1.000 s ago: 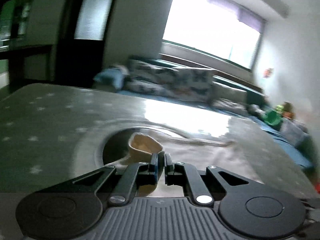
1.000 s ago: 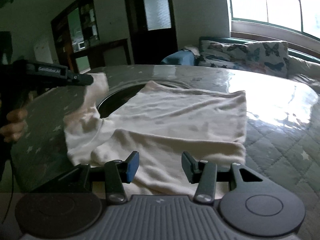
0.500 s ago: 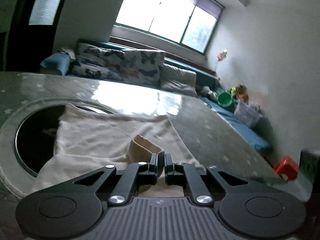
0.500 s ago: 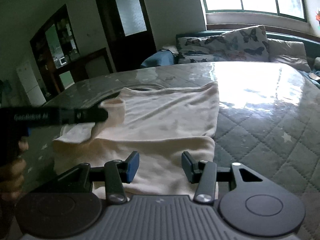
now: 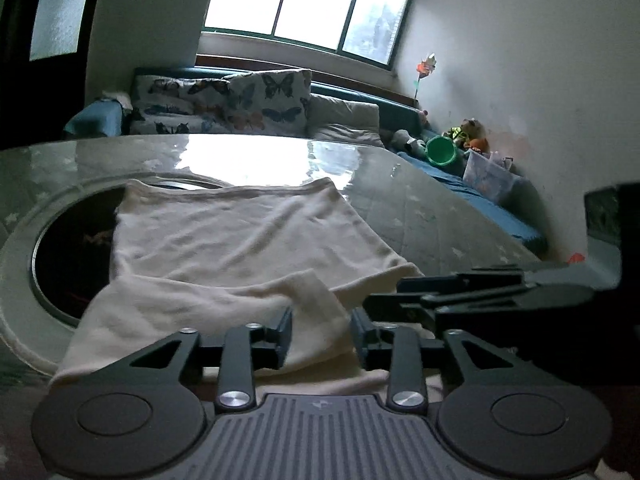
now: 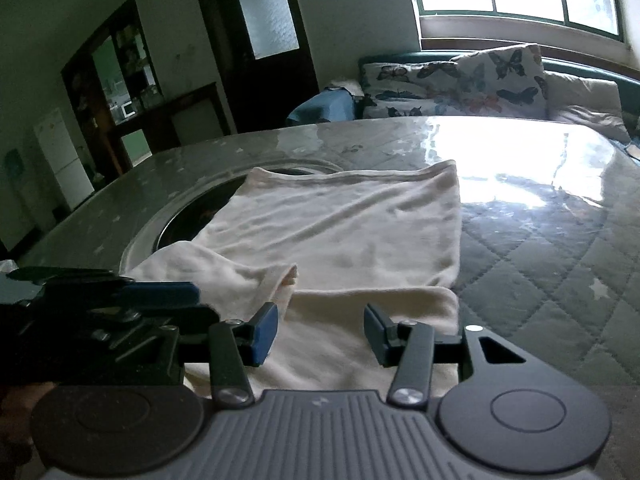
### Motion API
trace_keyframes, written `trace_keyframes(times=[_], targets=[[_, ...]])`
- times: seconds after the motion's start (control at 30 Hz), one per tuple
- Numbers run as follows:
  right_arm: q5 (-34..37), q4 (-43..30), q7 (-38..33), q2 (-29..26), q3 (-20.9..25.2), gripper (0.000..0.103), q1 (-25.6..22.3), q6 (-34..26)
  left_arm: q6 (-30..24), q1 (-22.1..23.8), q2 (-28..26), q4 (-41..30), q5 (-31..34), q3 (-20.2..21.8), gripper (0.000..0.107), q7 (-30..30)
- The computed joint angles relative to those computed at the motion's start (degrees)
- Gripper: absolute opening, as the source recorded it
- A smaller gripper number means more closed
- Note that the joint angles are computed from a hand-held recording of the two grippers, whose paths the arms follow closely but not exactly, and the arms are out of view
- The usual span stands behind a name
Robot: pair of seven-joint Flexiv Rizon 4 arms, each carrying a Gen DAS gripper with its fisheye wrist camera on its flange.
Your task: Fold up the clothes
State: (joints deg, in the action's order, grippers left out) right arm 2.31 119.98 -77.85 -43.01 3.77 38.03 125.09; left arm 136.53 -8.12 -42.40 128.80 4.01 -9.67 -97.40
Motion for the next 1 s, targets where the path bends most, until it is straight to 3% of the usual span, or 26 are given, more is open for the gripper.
trace_keyframes(times=[0.2, 0.63, 0.87, 1.0], targets=[[-1.57, -0.39, 1.08, -0.10, 1.21, 0.048, -1.20, -0.91, 3.94, -1.91, 1.73, 3.95, -2.80, 3.26, 0.059, 2.04], [-7.46, -0.84, 3.73, -0.58, 3.88, 0.046, -3.48, -3.26, 9.37, -1.93, 2.44, 10.56, -7.01, 6.33, 0.064, 4.38], [-5.83, -1.66, 2.79, -0.62, 0.92, 0.009, 0.44, -4.39, 12.36, -3.59, 1.53, 12.74, -11.19, 7.77, 0.070, 7.42], [-2.92, -0.50, -0.30, 0.37, -1.16, 0.007, 3.37, -1.10, 11.63, -3.30, 1.22, 13.00, -12.75, 7.61, 0.070, 7.93]])
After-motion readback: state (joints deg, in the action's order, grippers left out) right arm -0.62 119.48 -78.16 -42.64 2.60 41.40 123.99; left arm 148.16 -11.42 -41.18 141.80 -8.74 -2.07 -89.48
